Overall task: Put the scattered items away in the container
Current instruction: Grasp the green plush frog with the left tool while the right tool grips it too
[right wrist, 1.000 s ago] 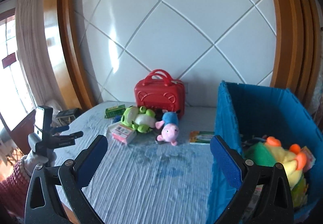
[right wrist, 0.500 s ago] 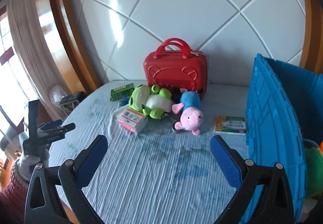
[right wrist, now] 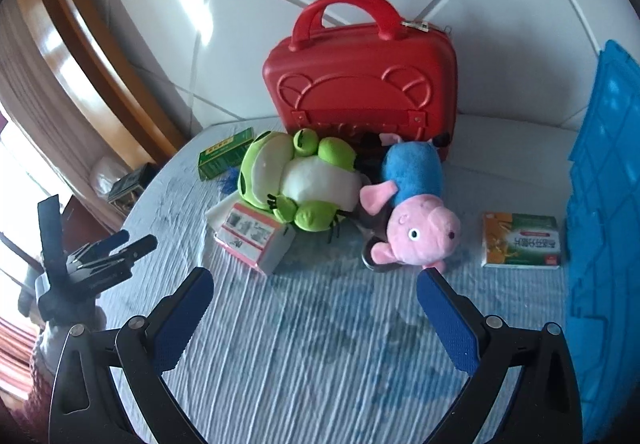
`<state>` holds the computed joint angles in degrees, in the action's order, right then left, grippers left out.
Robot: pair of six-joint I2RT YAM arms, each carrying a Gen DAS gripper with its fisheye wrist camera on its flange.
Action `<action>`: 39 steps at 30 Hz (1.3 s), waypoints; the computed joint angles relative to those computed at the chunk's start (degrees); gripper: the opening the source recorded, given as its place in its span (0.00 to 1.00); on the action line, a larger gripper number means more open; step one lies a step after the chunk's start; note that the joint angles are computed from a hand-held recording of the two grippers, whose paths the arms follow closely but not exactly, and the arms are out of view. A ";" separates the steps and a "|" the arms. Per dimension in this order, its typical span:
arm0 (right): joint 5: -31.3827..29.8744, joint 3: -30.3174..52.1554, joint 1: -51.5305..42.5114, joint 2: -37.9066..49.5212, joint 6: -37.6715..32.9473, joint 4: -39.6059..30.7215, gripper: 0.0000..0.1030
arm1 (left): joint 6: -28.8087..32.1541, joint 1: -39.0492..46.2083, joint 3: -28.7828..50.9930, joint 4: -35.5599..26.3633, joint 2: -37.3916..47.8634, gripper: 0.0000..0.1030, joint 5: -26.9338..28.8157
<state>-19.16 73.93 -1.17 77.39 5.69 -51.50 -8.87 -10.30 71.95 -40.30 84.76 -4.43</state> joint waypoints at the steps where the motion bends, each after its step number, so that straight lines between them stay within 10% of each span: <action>1: 0.72 0.34 0.73 2.16 0.73 1.51 1.00 | 0.74 0.02 1.15 0.97 2.22 0.80 0.25; 18: 4.26 24.21 5.92 39.56 5.09 9.50 1.00 | 7.38 -1.85 27.44 3.93 35.75 0.80 5.73; 39: 4.34 30.00 5.63 50.30 5.96 12.15 1.00 | 12.43 0.97 42.38 0.94 49.45 1.00 12.90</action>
